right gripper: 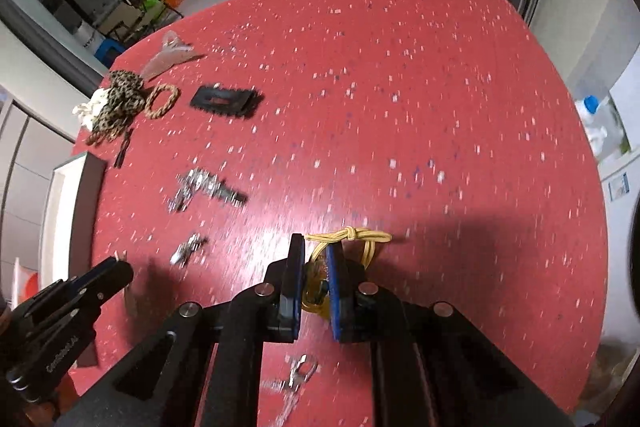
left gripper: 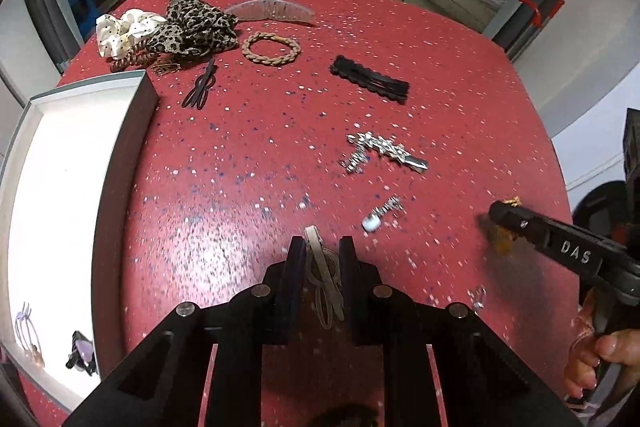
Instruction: Organize jewelry
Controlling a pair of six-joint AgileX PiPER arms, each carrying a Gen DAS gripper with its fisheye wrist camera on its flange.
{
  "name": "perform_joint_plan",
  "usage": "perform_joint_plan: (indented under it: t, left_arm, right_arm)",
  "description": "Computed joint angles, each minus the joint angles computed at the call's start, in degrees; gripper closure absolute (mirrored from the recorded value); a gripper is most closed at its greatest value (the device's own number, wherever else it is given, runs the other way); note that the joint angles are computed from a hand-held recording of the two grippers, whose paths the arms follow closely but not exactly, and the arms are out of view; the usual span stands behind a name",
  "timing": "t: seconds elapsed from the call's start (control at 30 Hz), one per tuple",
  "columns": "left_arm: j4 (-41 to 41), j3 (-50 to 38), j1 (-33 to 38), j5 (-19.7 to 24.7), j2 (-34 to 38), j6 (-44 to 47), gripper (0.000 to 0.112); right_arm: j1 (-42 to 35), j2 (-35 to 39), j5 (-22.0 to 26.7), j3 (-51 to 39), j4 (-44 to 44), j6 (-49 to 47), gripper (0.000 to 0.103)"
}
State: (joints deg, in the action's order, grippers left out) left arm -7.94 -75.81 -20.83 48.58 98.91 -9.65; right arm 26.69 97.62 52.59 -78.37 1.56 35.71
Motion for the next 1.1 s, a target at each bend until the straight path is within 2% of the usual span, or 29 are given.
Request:
perform_joint_plan:
  t: [0.3,0.57,0.6,0.63,0.87,1.1]
  left_arm:
    - [-2.45,5.9,0.74,1.5,-8.12,2.9,0.094]
    - [-3.93,11.62,5.69,3.67,-17.08,6.44,0.094]
    - [-4.19,12.35,6.59,3.76,-18.0,7.09,0.105]
    - [-4.5,12.87,7.6,4.2,-18.76,7.86,0.107]
    - [-7.07,16.26,18.55,6.72,-24.24,14.3,0.107]
    - [-9.05,17.87,29.99,8.24,-26.11,22.38,0.107]
  right_arm:
    - [4.3,-3.78,1.8,2.51,2.12,3.8,0.091]
    - [9.86,-3.28,4.04,-1.58,1.84,7.17,0.091]
    - [10.65,-2.79,4.41,-2.67,1.71,7.51,0.091]
    - [11.55,-2.13,4.79,-4.01,1.6,7.84,0.091]
    - [17.13,4.23,7.74,-15.42,0.81,9.16,0.091]
    - [21.72,12.98,12.35,-30.62,0.13,9.38,0.091]
